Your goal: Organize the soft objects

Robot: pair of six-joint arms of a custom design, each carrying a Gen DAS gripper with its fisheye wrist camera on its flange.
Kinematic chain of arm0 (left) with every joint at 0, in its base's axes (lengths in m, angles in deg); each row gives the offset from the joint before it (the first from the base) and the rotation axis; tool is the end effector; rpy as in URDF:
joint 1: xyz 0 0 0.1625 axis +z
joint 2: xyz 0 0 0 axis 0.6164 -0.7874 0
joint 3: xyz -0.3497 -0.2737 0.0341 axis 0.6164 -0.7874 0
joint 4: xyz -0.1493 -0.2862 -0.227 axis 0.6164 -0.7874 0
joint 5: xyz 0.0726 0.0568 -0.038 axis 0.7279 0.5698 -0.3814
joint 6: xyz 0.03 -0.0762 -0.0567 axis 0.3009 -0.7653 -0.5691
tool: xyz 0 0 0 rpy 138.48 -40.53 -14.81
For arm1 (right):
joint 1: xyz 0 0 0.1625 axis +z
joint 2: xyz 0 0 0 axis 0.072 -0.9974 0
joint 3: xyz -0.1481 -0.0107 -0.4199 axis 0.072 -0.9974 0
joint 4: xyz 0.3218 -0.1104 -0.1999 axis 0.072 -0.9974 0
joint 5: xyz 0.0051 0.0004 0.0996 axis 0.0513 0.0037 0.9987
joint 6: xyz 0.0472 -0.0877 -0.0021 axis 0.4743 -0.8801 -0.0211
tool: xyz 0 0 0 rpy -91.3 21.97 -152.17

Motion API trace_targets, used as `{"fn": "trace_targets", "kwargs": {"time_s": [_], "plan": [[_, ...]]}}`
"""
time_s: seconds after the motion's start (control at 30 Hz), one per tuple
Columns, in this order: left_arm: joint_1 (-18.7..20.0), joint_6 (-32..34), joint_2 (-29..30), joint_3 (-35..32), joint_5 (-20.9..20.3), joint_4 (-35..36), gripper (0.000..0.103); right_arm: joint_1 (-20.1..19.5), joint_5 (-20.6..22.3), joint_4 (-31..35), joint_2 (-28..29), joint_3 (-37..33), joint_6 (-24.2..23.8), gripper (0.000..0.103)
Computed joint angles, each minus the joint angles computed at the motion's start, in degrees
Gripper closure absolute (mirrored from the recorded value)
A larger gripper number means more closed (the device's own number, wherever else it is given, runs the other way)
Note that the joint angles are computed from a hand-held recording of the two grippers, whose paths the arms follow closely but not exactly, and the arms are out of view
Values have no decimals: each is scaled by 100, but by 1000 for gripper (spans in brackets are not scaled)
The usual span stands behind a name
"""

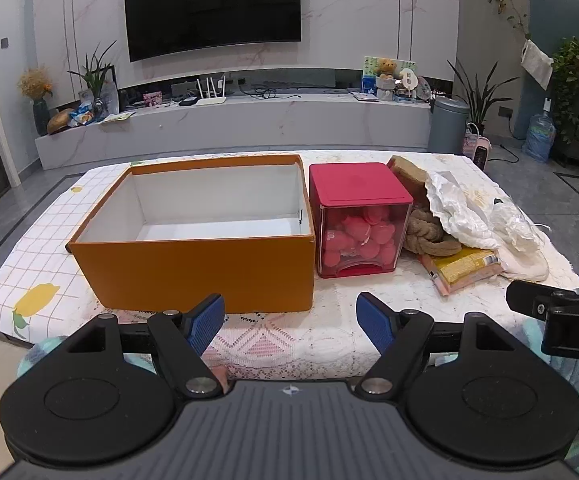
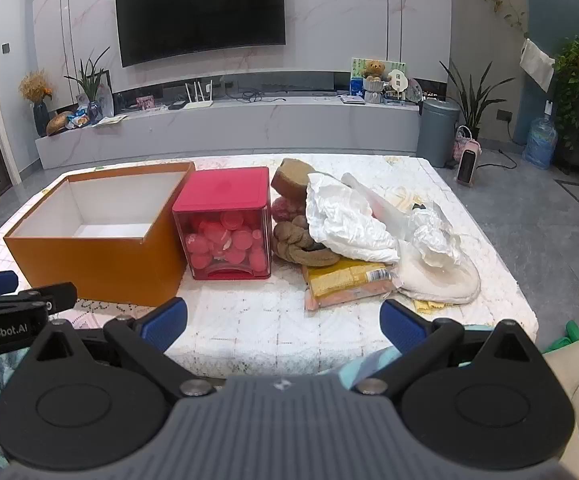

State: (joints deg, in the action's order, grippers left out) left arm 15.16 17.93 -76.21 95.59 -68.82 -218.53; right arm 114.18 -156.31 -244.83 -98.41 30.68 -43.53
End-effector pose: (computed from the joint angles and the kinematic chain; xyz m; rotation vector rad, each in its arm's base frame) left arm -0.0542 -0.4380 0.3182 0.3749 2.1010 -1.0634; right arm 0.3348 -0.4815 0.0247 0.5762 -2.2408 1.0273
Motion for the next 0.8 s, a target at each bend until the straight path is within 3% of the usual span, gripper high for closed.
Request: {"fn": "trace_targets", "kwargs": {"time_s": [0.8], "plan": [[51, -210, -27, 3, 18, 186, 15, 21, -30, 114, -13, 27, 14, 3]]}}
